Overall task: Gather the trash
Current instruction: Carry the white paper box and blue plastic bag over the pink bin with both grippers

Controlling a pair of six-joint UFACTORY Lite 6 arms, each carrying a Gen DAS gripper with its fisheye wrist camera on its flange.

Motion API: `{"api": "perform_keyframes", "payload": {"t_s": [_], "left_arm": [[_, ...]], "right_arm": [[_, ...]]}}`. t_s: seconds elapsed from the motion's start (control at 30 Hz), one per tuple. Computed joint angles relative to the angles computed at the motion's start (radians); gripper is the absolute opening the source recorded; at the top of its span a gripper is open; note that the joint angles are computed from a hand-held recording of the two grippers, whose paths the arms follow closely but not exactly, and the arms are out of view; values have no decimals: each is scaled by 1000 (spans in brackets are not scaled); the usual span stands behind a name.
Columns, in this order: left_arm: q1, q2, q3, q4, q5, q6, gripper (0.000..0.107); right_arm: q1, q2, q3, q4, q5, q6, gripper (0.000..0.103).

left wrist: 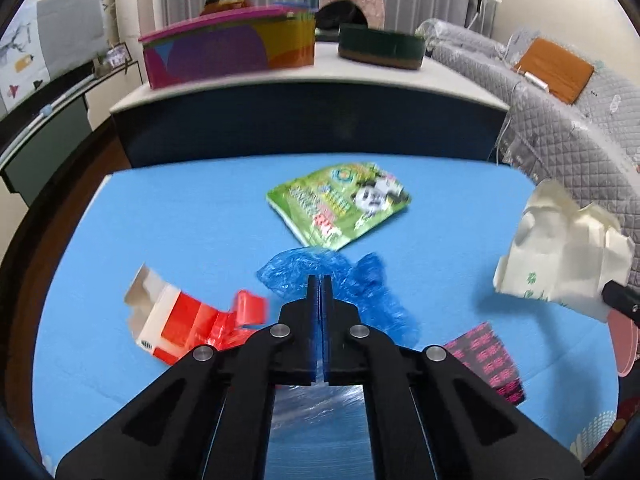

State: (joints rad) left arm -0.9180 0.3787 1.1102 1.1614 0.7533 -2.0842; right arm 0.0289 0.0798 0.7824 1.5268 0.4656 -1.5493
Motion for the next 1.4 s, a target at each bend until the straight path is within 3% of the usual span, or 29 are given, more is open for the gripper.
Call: {"api": "perform_keyframes", "payload": {"t_s": [0.37, 0.8, 1.4], "left_arm": [[-87, -42, 45, 54, 116, -21, 0], [-186, 24, 201, 65, 200, 15, 0], [-244, 361, 700, 33, 191, 208, 0]], "right_arm": [[-56, -132, -67, -22, 11, -13, 5], [-184, -282, -134, -99, 42, -7, 5], [-487, -326, -140, -163, 152, -106, 5]]}}
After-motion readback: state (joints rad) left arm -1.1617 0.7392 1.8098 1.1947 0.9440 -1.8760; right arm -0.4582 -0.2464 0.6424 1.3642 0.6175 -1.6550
